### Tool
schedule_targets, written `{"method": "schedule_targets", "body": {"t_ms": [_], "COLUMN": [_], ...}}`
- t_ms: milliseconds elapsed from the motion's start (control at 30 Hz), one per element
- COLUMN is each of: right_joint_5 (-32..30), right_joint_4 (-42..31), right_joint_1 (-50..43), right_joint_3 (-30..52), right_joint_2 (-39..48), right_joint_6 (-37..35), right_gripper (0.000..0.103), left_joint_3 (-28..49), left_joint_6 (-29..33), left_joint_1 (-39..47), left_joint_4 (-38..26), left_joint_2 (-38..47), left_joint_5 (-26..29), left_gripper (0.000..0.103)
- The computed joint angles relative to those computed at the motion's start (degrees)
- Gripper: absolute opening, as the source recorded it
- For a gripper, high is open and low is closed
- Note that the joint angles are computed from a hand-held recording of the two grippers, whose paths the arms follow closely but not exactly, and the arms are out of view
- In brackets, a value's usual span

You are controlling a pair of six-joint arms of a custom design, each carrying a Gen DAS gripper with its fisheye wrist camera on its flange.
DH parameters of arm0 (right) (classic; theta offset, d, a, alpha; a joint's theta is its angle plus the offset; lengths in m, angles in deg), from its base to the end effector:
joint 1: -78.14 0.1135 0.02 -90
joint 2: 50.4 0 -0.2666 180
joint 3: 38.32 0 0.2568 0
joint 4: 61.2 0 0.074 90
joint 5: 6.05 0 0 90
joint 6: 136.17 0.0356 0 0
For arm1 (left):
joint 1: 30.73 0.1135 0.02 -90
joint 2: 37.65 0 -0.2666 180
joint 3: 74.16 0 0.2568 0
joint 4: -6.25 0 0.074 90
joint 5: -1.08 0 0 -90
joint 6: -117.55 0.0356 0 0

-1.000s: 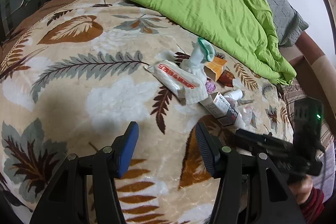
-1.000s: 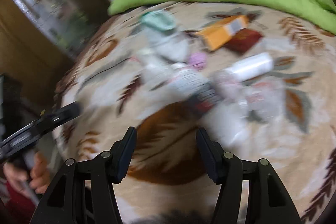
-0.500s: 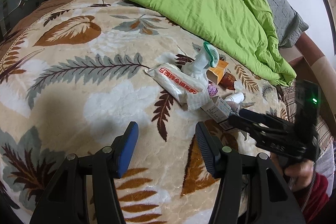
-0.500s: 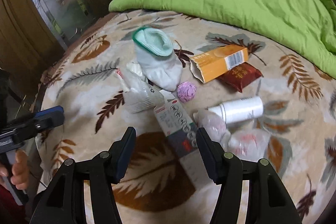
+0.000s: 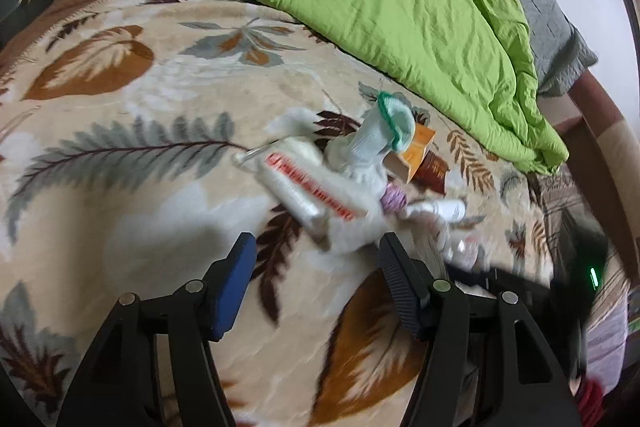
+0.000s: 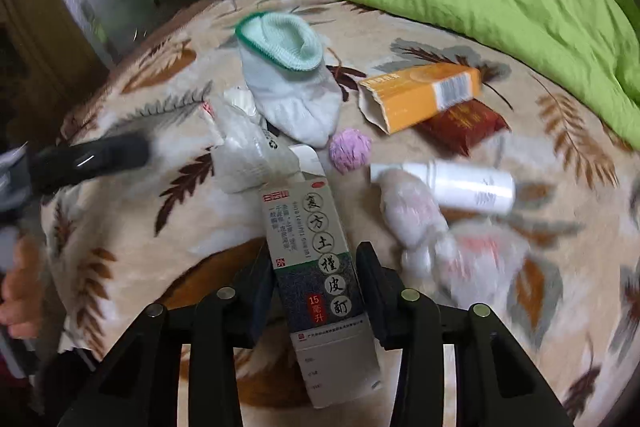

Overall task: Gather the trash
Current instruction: 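Grasp the white-and-red tube box with the left tool while the right tool grasps the medicine carton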

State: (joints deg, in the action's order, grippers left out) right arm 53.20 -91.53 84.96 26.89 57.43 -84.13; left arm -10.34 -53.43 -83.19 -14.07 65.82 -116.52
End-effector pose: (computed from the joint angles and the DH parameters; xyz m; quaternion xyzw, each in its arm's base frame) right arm 0.3168 0.0562 0.0934 -0.3996 0.8667 0.2142 0.2081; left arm 0.2158 -0.2537 0.1175 -0.2909 0.8939 -0.1401 0.3111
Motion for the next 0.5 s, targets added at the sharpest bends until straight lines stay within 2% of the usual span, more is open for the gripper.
{"method": "schedule_targets", "body": {"t_ms": [133,300,367,433,467,500], "right_joint_5": [-4.3,-9.6,-10.2,-11.2,-11.6,-11.8], "right_joint_4": [-2.8,-6.5,-6.7,-7.1,-7.0,-6.7], "right_joint_1": [-5.3,-11.7,-13.6,-15.7,-16.6,-17.2], "right_joint_3": [-3.9,-7.1,-8.2,-8.9,-9.2,-9.6], "right_joint_2": [-4.8,-7.7,-8.4,-9.2,-9.2,-9.5], "right_joint_6": [1.2,-0.8,-1.3,-2.0,-1.8,-1.5], "right_gripper": [0.043,0.043,0.043,0.043,0.043,0.043], "left_joint_3": [4.1,9.8,10.1,11.5,12.1,13.2], "left_joint_6": [0.2,0.6,0.7,1.9,2.4,3.3], "left_joint_1": [4.2,8.0,8.5,8.5,8.2,7.6], "left_joint_4": [0.4,-1.2,0.9,0.3,-0.3,-1.6], "left_joint_2": [4.4,11.7,13.2,14.7,15.1,15.7], "left_joint_5": [2.7,6.0,6.3,5.2,4.3,3.2], "left_gripper": [0.067,0.069,0.07,0.069,0.066,0.056]}}
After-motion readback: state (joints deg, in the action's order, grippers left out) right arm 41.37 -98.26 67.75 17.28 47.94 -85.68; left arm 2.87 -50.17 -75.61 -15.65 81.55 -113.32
